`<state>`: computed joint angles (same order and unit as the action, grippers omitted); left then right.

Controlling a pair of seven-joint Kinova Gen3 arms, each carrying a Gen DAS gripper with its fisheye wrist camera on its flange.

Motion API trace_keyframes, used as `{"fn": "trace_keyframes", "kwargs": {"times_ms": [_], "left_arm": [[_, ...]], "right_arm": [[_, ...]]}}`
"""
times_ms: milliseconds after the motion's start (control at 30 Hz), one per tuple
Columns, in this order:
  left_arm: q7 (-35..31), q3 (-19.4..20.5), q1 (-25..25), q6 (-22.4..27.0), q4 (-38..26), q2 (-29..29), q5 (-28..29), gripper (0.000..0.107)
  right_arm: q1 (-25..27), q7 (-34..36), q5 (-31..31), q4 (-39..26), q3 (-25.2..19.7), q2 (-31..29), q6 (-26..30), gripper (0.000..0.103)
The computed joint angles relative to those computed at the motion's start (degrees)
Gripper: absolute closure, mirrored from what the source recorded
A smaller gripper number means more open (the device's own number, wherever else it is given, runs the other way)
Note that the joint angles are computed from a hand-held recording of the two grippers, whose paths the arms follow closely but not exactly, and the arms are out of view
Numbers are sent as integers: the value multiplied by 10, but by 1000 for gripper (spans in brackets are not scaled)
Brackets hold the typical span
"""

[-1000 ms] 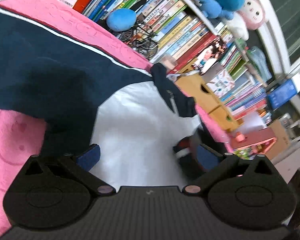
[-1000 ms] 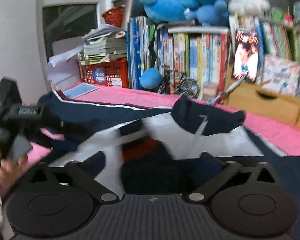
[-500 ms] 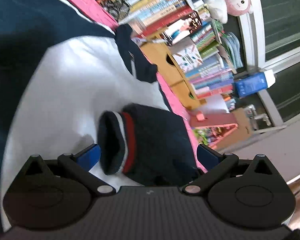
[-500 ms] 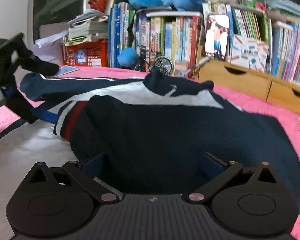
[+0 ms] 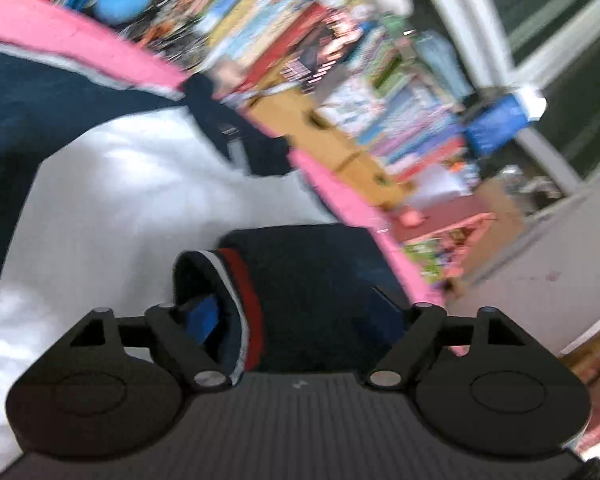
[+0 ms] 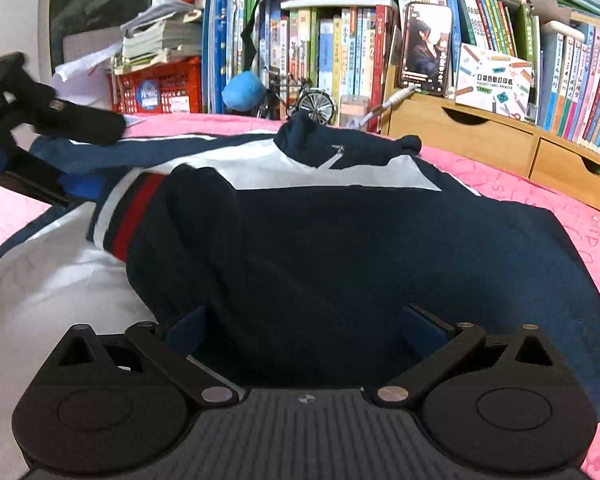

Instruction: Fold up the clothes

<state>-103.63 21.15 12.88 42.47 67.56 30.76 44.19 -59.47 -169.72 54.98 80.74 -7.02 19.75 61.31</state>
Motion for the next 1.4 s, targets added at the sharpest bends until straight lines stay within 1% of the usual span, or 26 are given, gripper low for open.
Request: {"fn": "trace_keyframes", "kwargs": {"times_ms": [33, 67, 133, 167, 200, 233, 300, 333, 367, 400, 433, 467, 533, 600, 667, 733, 767, 833, 867, 1067, 1133, 1167, 1233, 1300, 1333, 1400], "left_arm": [[23, -7, 8, 4, -12, 10, -11, 27], [39, -3, 8, 0, -16, 20, -13, 28], [55, 1, 11, -37, -3, 17, -19, 29], [65, -8, 25, -56, -1, 13, -35, 30], [76, -27, 47, -65, -6, 10, -58, 31], [89, -53, 74, -66, -17, 8, -81, 34], [106, -106, 124, -66, -35, 5, -128, 53], [117, -130, 146, -62, -43, 4, -151, 69], [127, -144, 159, -58, -52, 6, -165, 71], [137, -147, 162, -56, -57, 7, -170, 74], [139, -139, 154, -57, -57, 7, -165, 81], [140, -120, 141, -61, -57, 7, -168, 85], [165, -99, 130, -65, -66, 9, -198, 87], [181, -99, 133, -79, -71, 4, -225, 89], [182, -115, 140, -93, -68, -7, -235, 89], [200, -131, 147, -95, -88, -8, -268, 89], [209, -148, 156, -90, -105, -6, -285, 89], [237, -184, 175, -65, -155, 9, -328, 89], [252, -194, 178, -50, -181, 18, -347, 89], [299, -224, 180, 54, -311, 89, -431, 89], [299, -229, 180, 90, -338, 111, -440, 89], [298, -226, 177, 97, -340, 117, -443, 88], [295, -233, 184, 84, -319, 117, -455, 85], [293, -238, 193, 50, -280, 110, -477, 81], [288, -239, 198, 32, -261, 106, -492, 80], [272, -251, 216, -6, -223, 95, -528, 80]], "right_arm": [[1, 4, -2, -2, -1, 1, 2, 0], [0, 8, -4, -5, -1, 3, 4, 0], [-2, 12, -5, -9, 0, 5, 9, 0], [-1, 16, -9, -12, 0, 6, 10, 0], [1, 20, -13, -15, 0, 7, 10, 0], [2, 25, -17, -17, 0, 8, 10, 0], [3, 28, -23, -19, 1, 8, 8, 0], [3, 27, -25, -19, 2, 8, 9, 0], [3, 27, -26, -18, 3, 7, 7, 0], [3, 26, -26, -18, 4, 7, 7, 0], [2, 25, -25, -17, 4, 7, 8, 0], [1, 24, -25, -17, 5, 7, 8, 0], [-7, 14, -12, -16, 8, 8, 16, 0], [-21, -16, 17, -3, 12, 3, 22, 0], [-31, -55, 52, 19, 12, -7, 24, 0], [-33, -78, 72, 27, 6, -14, 41, 0], [-30, -79, 74, 26, 2, -15, 53, 0], [-23, -76, 69, 18, -3, -14, 77, 0], [-17, -72, 61, 11, -5, -13, 87, 0], [0, -68, 22, -9, -6, 3, 119, 0], [6, -67, 4, -15, -5, 7, 120, 0], [9, -63, -5, -19, -4, 9, 121, 0], [8, -57, -12, -24, -1, 13, 125, 0], [6, -56, -12, -26, 1, 15, 128, 0], [3, -60, -6, -27, 0, 16, 141, 0], [-21, -80, 1, -29, 21, 19, 186, 0]]}}
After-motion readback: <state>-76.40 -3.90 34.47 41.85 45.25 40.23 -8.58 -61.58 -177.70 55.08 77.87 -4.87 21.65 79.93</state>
